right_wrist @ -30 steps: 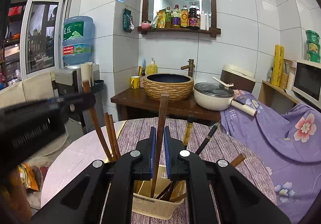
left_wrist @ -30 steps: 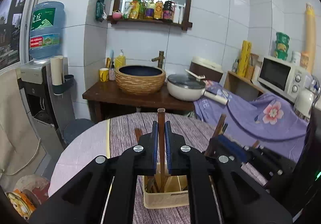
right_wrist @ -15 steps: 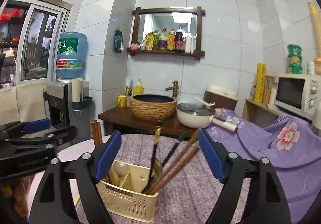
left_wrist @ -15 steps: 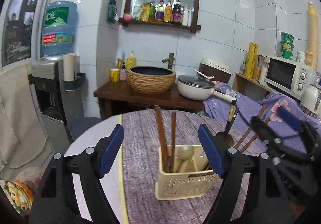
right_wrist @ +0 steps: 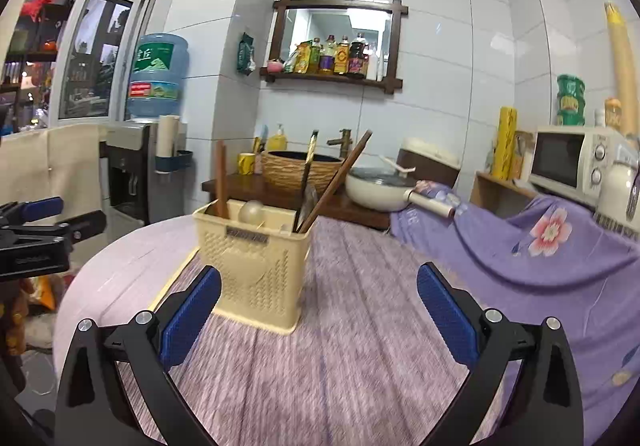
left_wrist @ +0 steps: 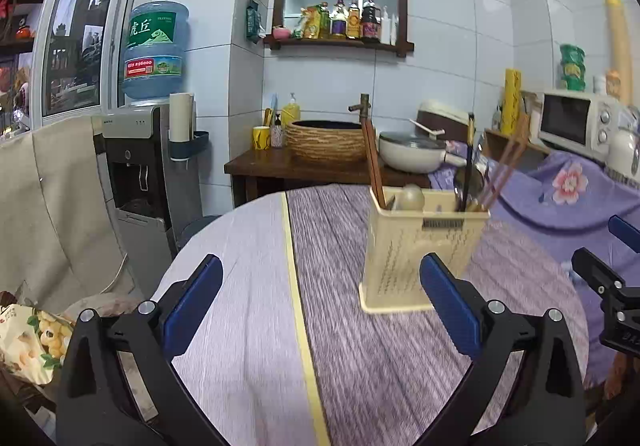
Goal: Organize utensils
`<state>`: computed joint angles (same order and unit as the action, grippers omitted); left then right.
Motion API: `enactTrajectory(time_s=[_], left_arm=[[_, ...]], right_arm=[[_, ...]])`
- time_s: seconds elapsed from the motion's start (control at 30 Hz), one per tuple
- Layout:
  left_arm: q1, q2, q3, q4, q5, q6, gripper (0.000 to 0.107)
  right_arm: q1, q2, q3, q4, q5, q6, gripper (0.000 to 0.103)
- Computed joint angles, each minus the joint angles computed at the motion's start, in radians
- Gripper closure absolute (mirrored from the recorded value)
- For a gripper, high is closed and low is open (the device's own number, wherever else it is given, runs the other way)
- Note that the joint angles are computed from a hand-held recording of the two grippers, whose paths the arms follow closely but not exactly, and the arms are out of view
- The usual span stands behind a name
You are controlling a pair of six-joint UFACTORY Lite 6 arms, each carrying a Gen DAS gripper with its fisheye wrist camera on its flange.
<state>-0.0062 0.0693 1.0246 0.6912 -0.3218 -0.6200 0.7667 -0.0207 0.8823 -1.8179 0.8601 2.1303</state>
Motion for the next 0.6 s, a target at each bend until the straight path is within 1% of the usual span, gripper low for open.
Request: enactTrajectory(time_s=[0.03,0.1,0.2,0.3,0.43,0.6], left_arm=[[0.000,-0.023,-0.044,-0.037,-0.008,0.048,0.010],[0.006,-0.067,-0.122,-0.050,-0.030,0.082,0.010],[0.017,-0.122,-0.218,-0.102,-0.057,0.133,0.010],[0.041,-0.199,-0.335,-0.115,-0.135,0.147,0.010],[0.066,-0.338,-0.514,-0.127,-0.239,0.179,0.010],[0.063,-0.506,-0.690,-0.227,-0.301,0.291,0.010]], right_arm=[[0.018,-0.018,-0.035,-0.003,0.002,0.025,0.006],[0.058,-0.044,-0.088,-0.003,0.023,0.060,0.006],[0.137,-0.087,-0.179,-0.027,0.104,0.138,0.006],[0.219,-0.116,-0.247,-0.051,0.182,0.197,0.006],[0.311,-0.122,-0.291,-0.050,0.261,0.250,0.006],[0.403,-0.096,-0.293,-0.009,0.344,0.270,0.006]])
